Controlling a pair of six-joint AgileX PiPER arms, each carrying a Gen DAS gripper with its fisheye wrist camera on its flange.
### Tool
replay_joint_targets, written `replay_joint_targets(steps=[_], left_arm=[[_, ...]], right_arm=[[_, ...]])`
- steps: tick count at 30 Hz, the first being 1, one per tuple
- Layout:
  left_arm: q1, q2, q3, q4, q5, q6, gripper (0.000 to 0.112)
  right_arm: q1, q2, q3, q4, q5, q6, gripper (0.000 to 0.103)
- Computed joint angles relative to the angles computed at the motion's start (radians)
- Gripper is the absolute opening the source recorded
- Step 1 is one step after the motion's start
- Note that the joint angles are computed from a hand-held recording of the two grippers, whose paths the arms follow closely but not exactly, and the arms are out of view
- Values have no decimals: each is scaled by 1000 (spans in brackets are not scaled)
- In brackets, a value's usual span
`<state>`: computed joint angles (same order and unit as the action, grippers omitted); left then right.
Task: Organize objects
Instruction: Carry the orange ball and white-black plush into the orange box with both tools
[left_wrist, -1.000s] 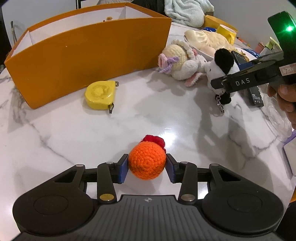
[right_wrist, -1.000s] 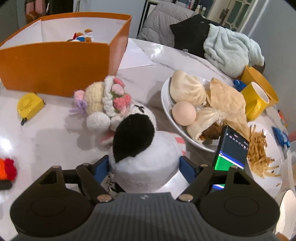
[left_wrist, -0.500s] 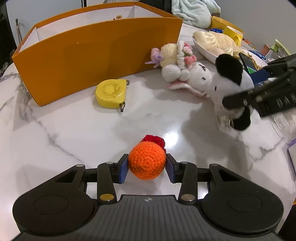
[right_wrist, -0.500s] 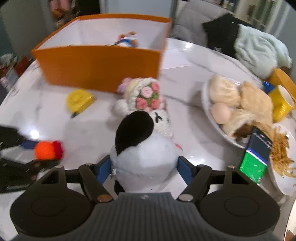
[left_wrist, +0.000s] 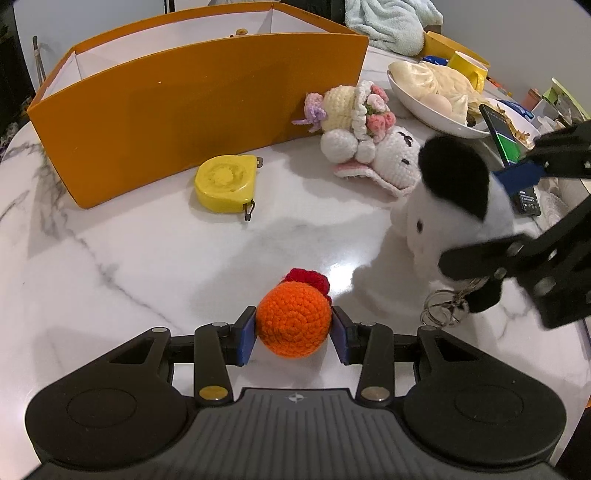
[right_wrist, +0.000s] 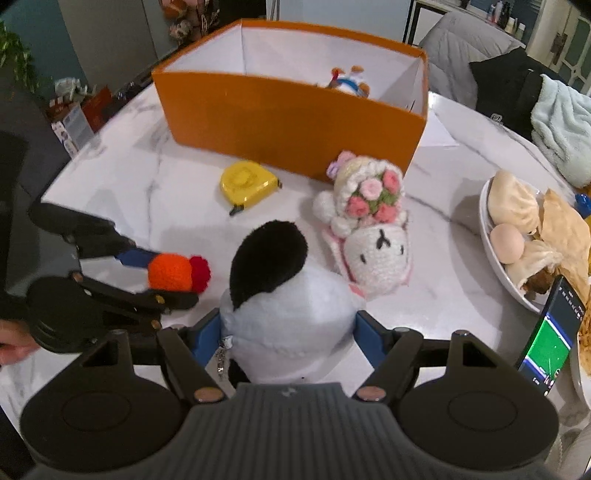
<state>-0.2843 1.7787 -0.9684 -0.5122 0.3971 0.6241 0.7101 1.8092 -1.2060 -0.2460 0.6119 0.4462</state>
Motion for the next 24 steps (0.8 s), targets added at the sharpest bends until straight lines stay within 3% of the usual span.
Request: replay_joint_targets(steps=[15, 24], left_arm=[[69, -71, 36, 0, 49, 46, 48], [166, -136, -25, -73, 183, 141, 48]], right_arm=[[-1, -15, -4, 41, -6, -35, 76], [-28, -61, -56, 113, -1, -90, 76]])
